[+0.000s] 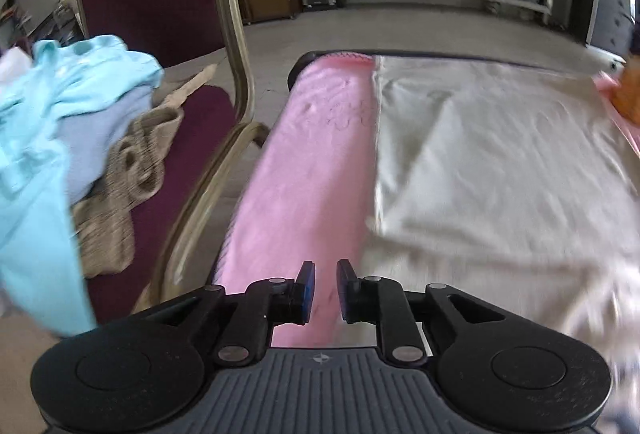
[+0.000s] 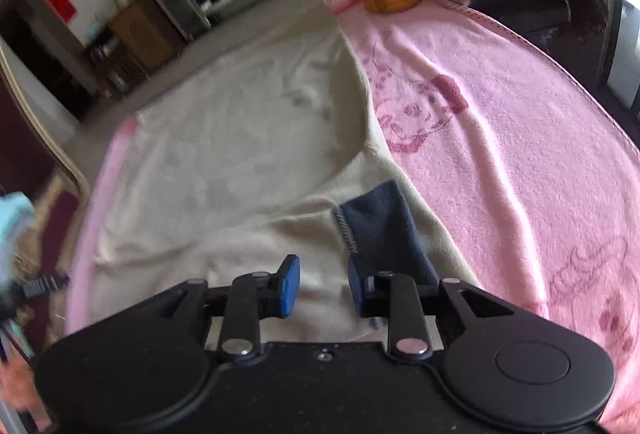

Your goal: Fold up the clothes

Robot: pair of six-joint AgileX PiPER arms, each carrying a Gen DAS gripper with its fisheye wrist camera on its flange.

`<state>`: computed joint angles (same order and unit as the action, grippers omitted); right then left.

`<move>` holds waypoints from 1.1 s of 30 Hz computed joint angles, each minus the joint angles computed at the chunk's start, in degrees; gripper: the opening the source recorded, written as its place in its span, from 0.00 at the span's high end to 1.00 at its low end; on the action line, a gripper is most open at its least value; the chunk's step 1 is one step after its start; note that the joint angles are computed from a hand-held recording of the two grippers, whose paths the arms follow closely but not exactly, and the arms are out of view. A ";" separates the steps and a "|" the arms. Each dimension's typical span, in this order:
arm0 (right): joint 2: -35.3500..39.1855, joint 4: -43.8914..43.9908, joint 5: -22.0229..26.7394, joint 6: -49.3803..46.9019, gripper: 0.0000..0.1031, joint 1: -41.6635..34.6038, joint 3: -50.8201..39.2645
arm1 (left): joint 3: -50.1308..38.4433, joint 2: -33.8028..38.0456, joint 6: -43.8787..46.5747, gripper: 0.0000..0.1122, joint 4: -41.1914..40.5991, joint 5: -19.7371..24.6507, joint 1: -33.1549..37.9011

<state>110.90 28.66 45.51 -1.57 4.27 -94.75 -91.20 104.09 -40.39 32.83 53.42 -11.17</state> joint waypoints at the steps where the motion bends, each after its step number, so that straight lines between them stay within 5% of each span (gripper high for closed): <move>1: -0.93 3.53 0.52 -1.43 0.75 -1.15 1.39 | 3.59 -2.88 -0.08 0.84 -0.54 -0.68 -0.09; 8: -1.37 16.72 0.32 -10.07 0.81 -3.16 6.66 | 16.92 -10.29 6.53 0.95 -17.49 -13.98 5.35; 10: 1.72 26.01 4.19 -15.59 0.81 -4.26 5.66 | 16.91 -9.51 10.55 0.94 -20.90 -16.16 5.10; 12: 6.73 29.41 9.68 -14.91 0.81 -4.67 1.17 | 14.10 -6.10 9.94 0.94 -20.37 -12.67 4.32; 14: 9.27 23.90 10.15 -9.56 0.81 -3.60 -2.15 | 13.41 -5.12 7.63 0.84 -19.64 -9.78 4.78; 15: 10.01 21.52 10.14 -7.43 0.96 -3.47 -2.97 | 13.11 -4.67 6.44 0.84 -19.28 -8.39 5.02; 16: 10.20 21.44 10.54 -6.04 1.00 -4.22 -2.65 | 13.24 -4.82 2.96 0.87 -16.67 -6.06 4.90; 20: 7.13 19.62 9.31 0.03 1.00 -7.74 1.62 | 14.92 -6.26 -5.03 0.91 -12.57 -1.19 6.28; 23: 1.86 8.77 3.68 7.49 0.95 -7.42 5.34 | 16.90 -8.10 -9.11 0.92 -9.21 -0.69 5.41; 25: -1.04 4.44 1.02 9.92 0.80 -7.28 7.56 | 18.53 -10.10 -10.78 0.92 -7.99 -1.97 4.50; 33: -3.54 16.92 -3.27 -5.31 0.79 -7.86 12.70 | 21.87 -13.06 -6.53 0.90 -6.75 -11.14 -0.04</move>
